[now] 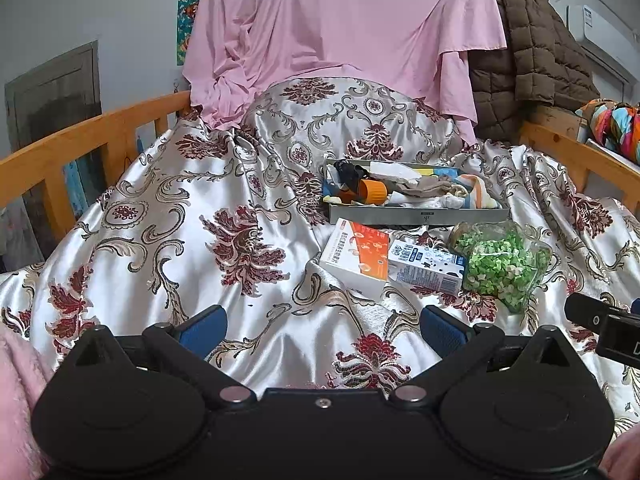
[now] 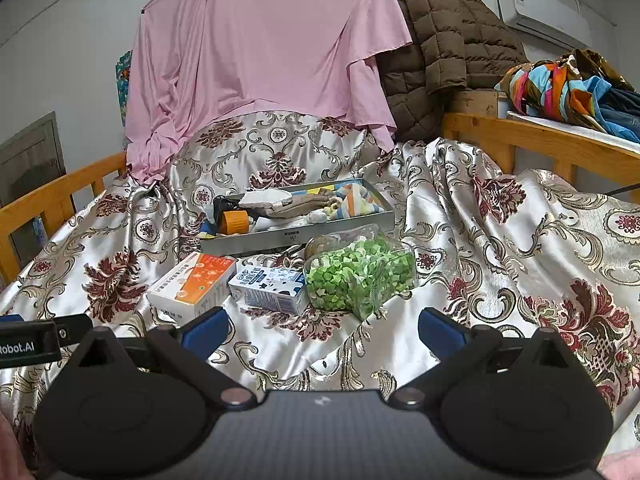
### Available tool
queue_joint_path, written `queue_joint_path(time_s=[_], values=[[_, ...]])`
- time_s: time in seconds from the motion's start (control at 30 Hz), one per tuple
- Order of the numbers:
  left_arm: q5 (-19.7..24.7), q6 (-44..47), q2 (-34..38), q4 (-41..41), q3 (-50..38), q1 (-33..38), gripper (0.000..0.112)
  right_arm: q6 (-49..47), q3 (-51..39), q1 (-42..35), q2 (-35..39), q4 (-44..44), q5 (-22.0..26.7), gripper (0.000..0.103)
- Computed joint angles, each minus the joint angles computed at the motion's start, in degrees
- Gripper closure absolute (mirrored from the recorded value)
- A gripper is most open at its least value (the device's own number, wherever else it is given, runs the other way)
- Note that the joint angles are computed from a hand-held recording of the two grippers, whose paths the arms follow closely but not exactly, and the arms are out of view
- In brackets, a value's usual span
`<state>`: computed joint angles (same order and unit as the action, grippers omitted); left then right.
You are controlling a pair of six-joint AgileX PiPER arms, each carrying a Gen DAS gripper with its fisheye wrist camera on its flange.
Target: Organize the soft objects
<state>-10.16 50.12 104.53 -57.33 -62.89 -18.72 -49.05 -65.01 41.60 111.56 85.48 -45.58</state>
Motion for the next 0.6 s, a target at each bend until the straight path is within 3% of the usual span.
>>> queue_joint_path(time_s=[0.37,0.6], values=[[0.09,0.01,-0.03,0.15,-0.06,0.15,0.01,-0.03,0.09,0.11,-0.05,0.1,-0.05,0.0],[0.23,3.89,-0.3,-4.08,-0.29,0.51,0.01,-0.12,-0.01,0.04,-0.02,0.14,0.01,0.0]])
